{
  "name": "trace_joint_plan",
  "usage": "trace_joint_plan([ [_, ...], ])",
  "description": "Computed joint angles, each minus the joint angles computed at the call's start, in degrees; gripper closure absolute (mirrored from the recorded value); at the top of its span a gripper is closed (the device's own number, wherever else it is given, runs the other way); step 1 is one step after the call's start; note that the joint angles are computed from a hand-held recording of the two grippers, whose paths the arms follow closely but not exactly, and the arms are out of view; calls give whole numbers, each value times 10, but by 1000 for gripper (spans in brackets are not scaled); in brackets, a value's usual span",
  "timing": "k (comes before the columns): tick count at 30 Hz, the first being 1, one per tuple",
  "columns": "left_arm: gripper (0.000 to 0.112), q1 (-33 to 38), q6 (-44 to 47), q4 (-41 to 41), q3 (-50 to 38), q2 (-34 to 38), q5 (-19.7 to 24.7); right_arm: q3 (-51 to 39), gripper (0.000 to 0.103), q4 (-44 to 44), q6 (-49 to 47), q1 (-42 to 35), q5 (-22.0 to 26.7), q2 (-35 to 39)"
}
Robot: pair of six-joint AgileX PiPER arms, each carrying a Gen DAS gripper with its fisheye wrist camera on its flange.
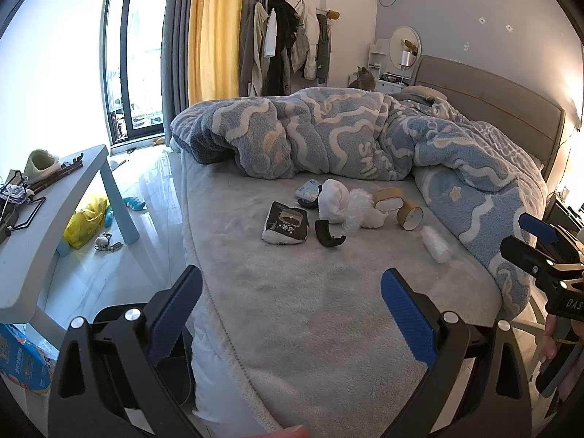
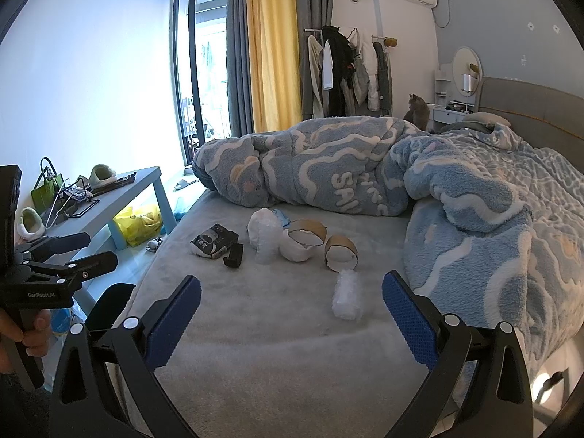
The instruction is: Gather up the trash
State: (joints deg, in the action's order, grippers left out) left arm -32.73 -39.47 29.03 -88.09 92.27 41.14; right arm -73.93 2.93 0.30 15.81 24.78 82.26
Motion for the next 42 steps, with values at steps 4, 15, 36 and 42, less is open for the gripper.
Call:
trace_joint_plan([
  [4,13,0,1,-1,0,0,1,-1,3,-5,5,1,0,1],
  [15,13,1,2,-4,-1,0,-1,-3,3,-8,6,1,4,2],
  [36,13,53,93,-105,-66,50,13,-104,5,-46,61,-31,114,117],
  [42,13,70,128,-138,-113,89,23,-177,23,-31,47,-48,154,187],
])
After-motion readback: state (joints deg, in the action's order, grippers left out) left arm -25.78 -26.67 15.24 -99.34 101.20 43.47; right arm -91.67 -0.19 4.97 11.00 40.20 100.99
